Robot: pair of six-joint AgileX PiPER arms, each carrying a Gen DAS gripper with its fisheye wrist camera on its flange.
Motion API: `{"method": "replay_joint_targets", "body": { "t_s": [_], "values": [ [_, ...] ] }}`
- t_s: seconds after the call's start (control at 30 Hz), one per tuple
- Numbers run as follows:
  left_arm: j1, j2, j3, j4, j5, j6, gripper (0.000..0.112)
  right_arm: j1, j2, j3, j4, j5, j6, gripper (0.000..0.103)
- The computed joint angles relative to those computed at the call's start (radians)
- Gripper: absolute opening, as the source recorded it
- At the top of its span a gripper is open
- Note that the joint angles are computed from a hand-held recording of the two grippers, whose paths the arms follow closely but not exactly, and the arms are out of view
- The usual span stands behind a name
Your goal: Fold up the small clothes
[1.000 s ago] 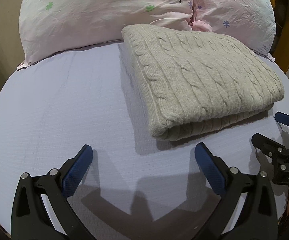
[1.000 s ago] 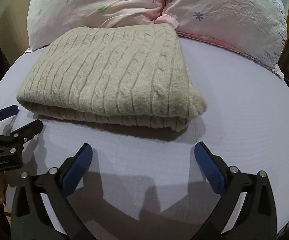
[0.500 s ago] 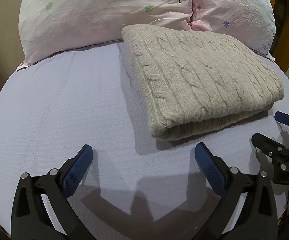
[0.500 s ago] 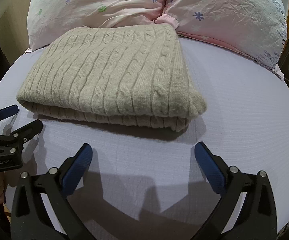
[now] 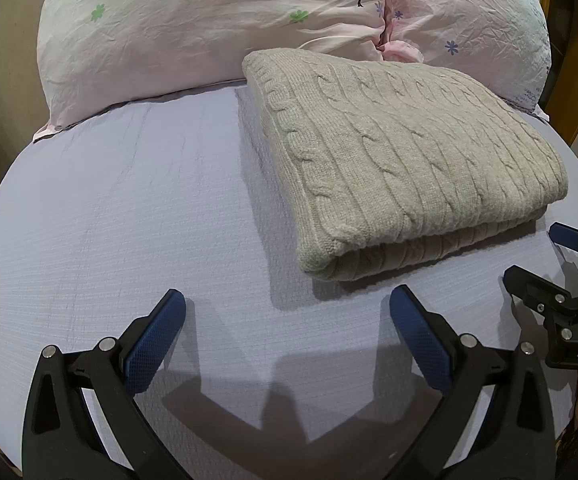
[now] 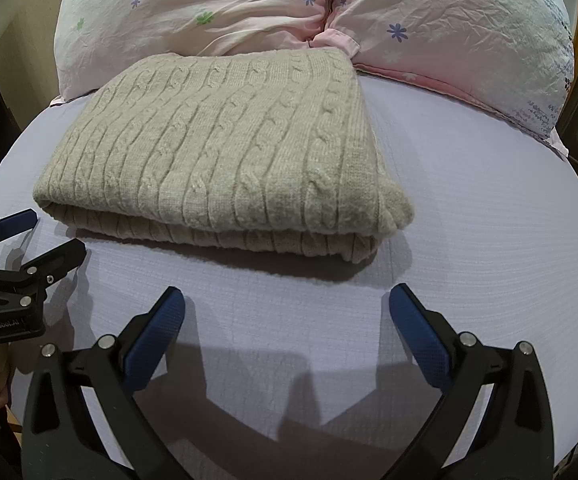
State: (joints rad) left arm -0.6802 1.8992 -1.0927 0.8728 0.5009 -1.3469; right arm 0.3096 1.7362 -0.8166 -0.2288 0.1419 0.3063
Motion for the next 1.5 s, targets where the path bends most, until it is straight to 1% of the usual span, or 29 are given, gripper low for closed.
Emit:
{"method": "replay_joint_targets", "body": {
  "t_s": [1.5],
  "values": [
    [0.000, 0.001, -0.001, -0.001, -0.001, 0.002, 0.102, 0.001, -0.002, 0.001, -0.009, 0.001, 0.010, 0.101]
  ]
}}
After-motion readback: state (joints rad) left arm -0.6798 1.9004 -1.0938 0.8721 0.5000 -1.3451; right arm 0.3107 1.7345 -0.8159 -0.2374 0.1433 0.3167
